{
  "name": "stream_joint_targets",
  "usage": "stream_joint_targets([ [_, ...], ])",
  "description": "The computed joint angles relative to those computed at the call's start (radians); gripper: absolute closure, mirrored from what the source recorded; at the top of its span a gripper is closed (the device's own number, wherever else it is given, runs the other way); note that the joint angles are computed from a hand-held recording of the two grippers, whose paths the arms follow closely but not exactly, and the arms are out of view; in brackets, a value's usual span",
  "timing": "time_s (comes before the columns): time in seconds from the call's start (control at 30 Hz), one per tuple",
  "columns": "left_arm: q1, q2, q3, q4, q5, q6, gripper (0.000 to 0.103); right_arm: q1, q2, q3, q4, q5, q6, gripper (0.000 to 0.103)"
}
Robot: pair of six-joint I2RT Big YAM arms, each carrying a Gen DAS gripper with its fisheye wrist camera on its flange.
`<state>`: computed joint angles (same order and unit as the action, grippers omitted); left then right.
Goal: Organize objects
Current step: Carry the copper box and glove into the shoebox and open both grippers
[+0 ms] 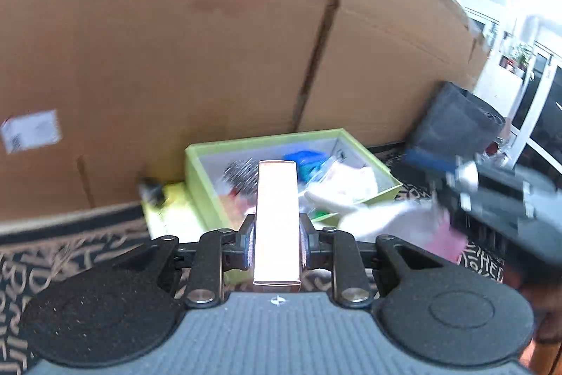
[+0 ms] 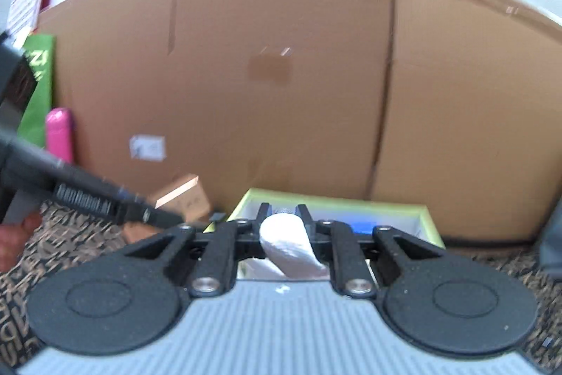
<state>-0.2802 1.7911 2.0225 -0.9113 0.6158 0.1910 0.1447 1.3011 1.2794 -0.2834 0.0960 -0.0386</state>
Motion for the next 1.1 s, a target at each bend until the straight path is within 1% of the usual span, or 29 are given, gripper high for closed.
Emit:
stream_joint_targets([
  [0.2,-0.060,0.088,0.163,-0.026,-0.049,-0.018,0.078,-0.076,0.113,0.182,0.030,-0.010,-0.043,0.089],
  [0.27,-0.075,0.135,0.241,-0.051,-0.062,-0.025,0.078,-0.100,0.165,0.241,0.041,-0.021,-0.037,0.089],
  [0.33,-0.091,0.186,0.320,-0.071,-0.091,-0.040,0.078,-0.120,0.213,0.280,0.044,-0.029,-0.011,0.089],
  [0.37,-0.098,0.217,0.368,-0.091,-0.105,-0.042,0.078,-0.125,0.236,0.295,0.034,-0.029,-0.002,0.088],
  [0.43,-0.112,0.293,0.480,-0.144,-0.126,-0.047,0.078,-0.141,0.284,0.329,-0.030,-0.046,0.029,0.083],
  [0.47,-0.117,0.335,0.541,-0.178,-0.130,-0.049,0.078,-0.151,0.308,0.339,-0.066,-0.062,0.045,0.077],
  [0.5,-0.122,0.379,0.601,-0.206,-0.122,-0.040,0.078,-0.158,0.326,0.347,-0.101,-0.074,0.047,0.053],
  [0.53,-0.126,0.413,0.645,-0.222,-0.111,-0.026,0.078,-0.161,0.341,0.348,-0.127,-0.057,0.046,0.036],
  [0.57,-0.129,0.421,0.639,-0.203,-0.105,-0.015,0.078,-0.159,0.348,0.335,-0.128,-0.005,0.040,0.033],
  [0.6,-0.132,0.424,0.625,-0.180,-0.113,-0.006,0.067,-0.156,0.348,0.318,-0.119,0.050,0.023,0.030],
  [0.63,-0.135,0.429,0.624,-0.176,-0.132,-0.008,0.055,-0.154,0.344,0.301,-0.107,0.089,0.004,0.024],
  [0.67,-0.136,0.417,0.595,-0.153,-0.149,-0.021,0.034,-0.155,0.330,0.275,-0.089,0.108,-0.011,0.021],
  [0.7,-0.133,0.391,0.538,-0.100,-0.151,-0.043,0.026,-0.157,0.311,0.245,-0.062,0.109,-0.020,0.012],
  [0.73,-0.125,0.358,0.468,-0.037,-0.136,-0.065,0.026,-0.159,0.289,0.211,-0.029,0.105,-0.029,0.003],
  [0.77,-0.119,0.340,0.433,-0.008,-0.122,-0.079,0.026,-0.158,0.264,0.174,0.004,0.106,-0.040,0.000],
  [0.83,-0.111,0.299,0.366,0.025,-0.114,-0.103,0.022,-0.152,0.234,0.131,0.038,0.122,-0.066,0.000],
  [0.9,-0.099,0.235,0.253,0.095,-0.112,-0.122,0.021,-0.142,0.205,0.090,0.053,0.133,-0.086,0.000],
  [0.93,-0.093,0.203,0.198,0.126,-0.111,-0.122,0.020,-0.136,0.194,0.075,0.049,0.137,-0.085,0.000],
  [1.0,-0.079,0.144,0.101,0.166,-0.115,-0.105,0.019,-0.123,0.173,0.049,0.040,0.132,-0.071,0.000],
  [1.1,-0.050,0.052,-0.056,0.243,-0.117,-0.104,0.016,-0.103,0.150,0.020,0.041,0.093,-0.045,0.000],
])
